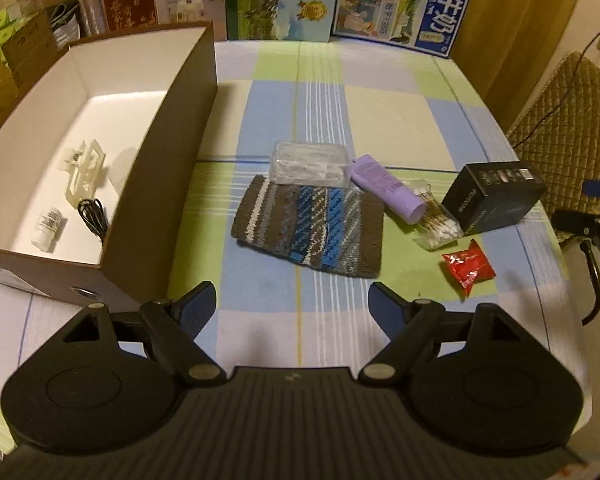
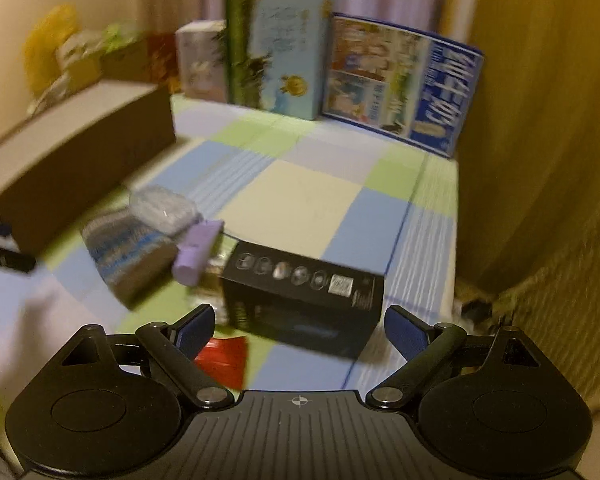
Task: Organize objects
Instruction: 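Move the right tool onto the black product box and grasp it, then grasp the grey-blue knitted cloth with the left tool while the right tool holds the black box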
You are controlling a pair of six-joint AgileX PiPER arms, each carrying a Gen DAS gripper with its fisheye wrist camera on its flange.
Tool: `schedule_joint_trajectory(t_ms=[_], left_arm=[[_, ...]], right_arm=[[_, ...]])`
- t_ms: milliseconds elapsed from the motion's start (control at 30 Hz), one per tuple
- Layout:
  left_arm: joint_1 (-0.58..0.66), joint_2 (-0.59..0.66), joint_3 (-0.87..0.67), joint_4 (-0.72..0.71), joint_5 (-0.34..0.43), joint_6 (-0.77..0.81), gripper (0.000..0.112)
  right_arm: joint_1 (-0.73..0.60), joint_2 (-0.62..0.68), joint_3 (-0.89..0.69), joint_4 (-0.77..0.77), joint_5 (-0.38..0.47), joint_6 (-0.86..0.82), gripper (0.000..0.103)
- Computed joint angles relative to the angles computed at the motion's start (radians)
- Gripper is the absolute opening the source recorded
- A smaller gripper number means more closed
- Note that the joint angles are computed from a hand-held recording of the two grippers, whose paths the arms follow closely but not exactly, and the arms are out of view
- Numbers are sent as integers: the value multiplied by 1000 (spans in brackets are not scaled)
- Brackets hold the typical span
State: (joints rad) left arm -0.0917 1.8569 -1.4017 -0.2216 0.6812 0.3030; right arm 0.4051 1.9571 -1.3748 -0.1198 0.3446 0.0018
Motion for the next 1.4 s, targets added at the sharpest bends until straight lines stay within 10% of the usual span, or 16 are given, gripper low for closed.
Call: schedule_joint_trajectory(t_ms=[267,533,800,1400], left_arm=[[-39,81,-51,73,-20,-92,81],[-48,146,-113,88,10,-106,81],[-48,216,-176,40,19,-28,85],[-140,456,-426,163,-7,2,98]], right_arm=[[-43,181,-186,211,43,-525,86],[-64,337,-441,284,283,-805,77],[-96,325,-510,256,403,-535,45],[-103,236,-374,194,316,-54,42]])
